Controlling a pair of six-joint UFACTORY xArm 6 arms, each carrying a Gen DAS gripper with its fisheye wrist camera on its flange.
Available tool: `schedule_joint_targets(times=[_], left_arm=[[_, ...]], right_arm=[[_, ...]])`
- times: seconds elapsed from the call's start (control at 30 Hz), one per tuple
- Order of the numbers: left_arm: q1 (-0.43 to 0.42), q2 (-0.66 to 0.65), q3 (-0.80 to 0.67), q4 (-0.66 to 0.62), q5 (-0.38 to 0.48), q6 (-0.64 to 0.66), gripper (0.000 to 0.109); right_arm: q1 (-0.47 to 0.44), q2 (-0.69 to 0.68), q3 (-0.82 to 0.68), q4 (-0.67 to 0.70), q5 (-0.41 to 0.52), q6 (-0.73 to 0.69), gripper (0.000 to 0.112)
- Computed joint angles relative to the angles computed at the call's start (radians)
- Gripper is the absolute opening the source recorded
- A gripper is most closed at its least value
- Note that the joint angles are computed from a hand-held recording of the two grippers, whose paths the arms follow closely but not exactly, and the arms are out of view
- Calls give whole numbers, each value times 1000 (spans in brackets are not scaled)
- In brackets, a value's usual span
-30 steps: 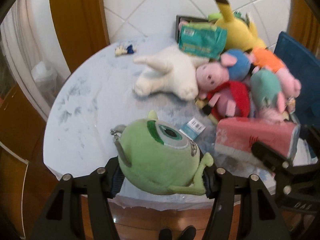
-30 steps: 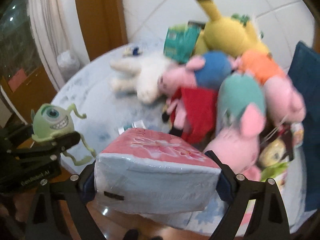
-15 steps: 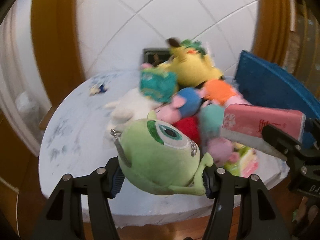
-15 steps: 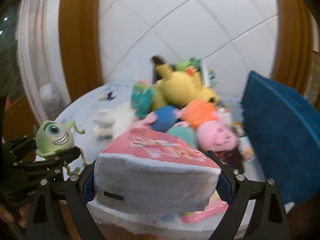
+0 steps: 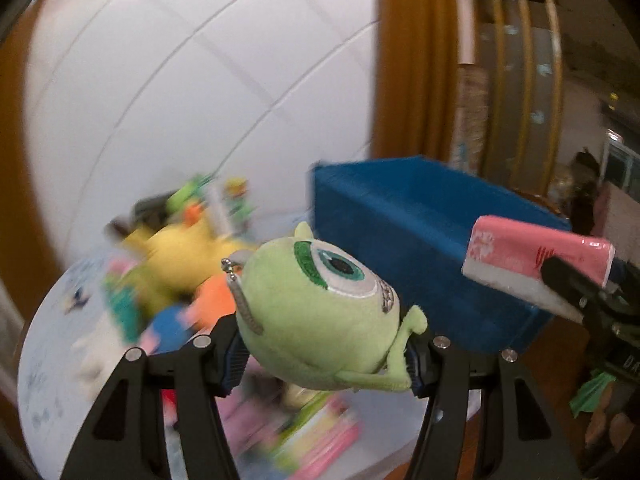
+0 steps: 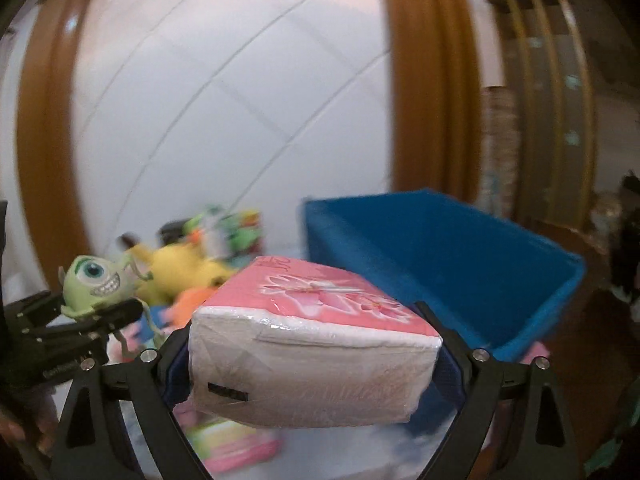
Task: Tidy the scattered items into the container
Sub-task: 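Carry the green monster and pink tissue pack over the blue crate with both tools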
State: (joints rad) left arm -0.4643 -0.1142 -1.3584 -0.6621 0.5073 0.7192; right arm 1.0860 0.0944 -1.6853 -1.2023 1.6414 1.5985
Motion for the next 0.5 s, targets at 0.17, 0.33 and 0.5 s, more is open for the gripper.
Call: schedule_joint_targets(times=[0.17, 0.33, 0.5], left_arm=[[-214, 210, -268, 269, -20, -320, 60], [-336, 483, -656, 491, 142, -569, 60], [-401, 611, -860, 615, 312, -678, 60]], right_arm=[[-84, -375, 375, -14, -19, -4, 94], [-241, -640, 596, 36, -134, -98, 94], [-346, -759, 692, 73, -206, -161, 94]])
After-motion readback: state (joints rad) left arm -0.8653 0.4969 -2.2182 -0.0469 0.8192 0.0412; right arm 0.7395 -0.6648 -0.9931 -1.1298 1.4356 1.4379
